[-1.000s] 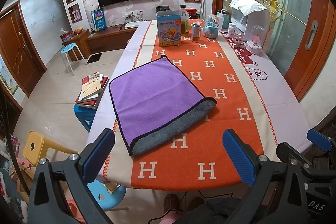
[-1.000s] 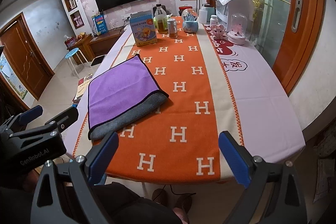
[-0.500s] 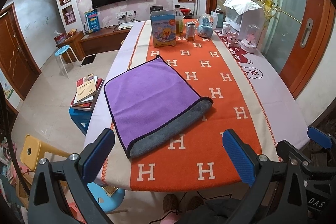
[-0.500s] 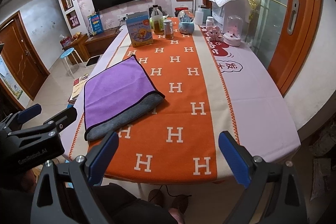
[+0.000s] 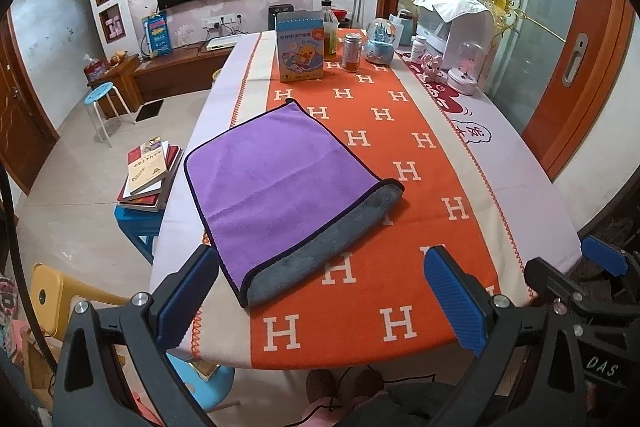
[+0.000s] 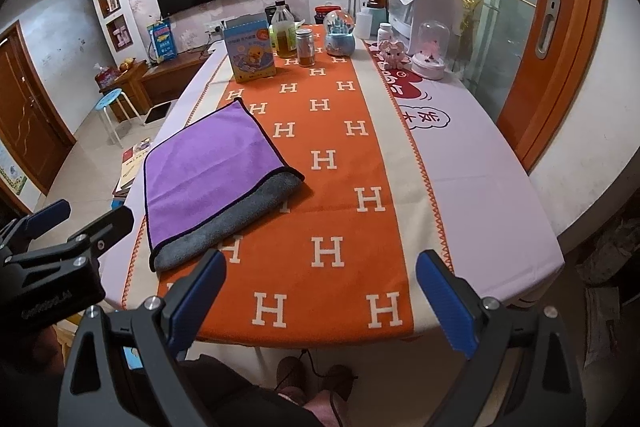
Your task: Fold towel
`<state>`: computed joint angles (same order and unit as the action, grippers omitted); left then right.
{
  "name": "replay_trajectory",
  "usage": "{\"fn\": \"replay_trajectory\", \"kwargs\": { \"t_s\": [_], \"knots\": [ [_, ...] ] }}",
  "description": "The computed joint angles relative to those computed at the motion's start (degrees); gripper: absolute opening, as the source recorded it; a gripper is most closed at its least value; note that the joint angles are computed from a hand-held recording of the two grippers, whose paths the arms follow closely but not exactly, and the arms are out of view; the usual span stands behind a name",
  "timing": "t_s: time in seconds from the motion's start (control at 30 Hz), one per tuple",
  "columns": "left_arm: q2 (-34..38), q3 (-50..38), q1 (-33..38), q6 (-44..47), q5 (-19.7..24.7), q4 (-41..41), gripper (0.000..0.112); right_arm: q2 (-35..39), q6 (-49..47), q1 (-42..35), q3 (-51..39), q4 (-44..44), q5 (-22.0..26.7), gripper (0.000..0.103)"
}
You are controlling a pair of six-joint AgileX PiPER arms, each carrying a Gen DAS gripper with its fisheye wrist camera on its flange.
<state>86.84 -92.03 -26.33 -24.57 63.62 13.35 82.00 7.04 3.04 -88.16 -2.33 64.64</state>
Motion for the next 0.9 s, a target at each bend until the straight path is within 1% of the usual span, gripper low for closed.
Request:
{"fn": "replay_trajectory", "kwargs": {
  "t_s": [0.17,0.27,0.37,0.53,0.63,0.73,0.8,0.9],
  "knots": [
    [-0.60,2.14,4.62,5.09,-1.06,-4.58,0.102,0.99,3.19,2.26,1.06,-2.58,-2.45,0.096],
    [-0.42,3.27,7.42,7.93,-1.43,-7.39,0.102,2.32,3.50,2.85,1.09,-3.37,-3.84,0.096],
    [0.11,4.12,10.03,9.83,-2.02,-10.11,0.102,4.06,1.58,2.57,0.10,-2.70,-4.69,0.096],
    [2.44,4.15,13.64,10.60,-1.88,-13.29,0.102,8.33,-6.50,0.69,-3.36,2.12,-5.98,0.096],
    [4.45,3.33,15.48,9.01,-1.02,-14.17,0.102,11.52,-12.79,-0.73,-6.31,6.06,-6.32,0.096],
    [6.39,2.36,16.21,6.21,-0.68,-13.18,0.102,15.07,-19.32,-1.71,-9.49,9.93,-6.41,0.096],
    [7.77,1.68,16.56,4.48,-0.64,-12.34,0.102,17.62,-22.78,-2.27,-11.92,11.75,-5.88,0.096],
    [9.89,0.69,17.21,1.98,-0.48,-11.70,0.102,22.18,-27.50,-3.46,-16.75,14.87,-3.75,0.096]
  ]
}}
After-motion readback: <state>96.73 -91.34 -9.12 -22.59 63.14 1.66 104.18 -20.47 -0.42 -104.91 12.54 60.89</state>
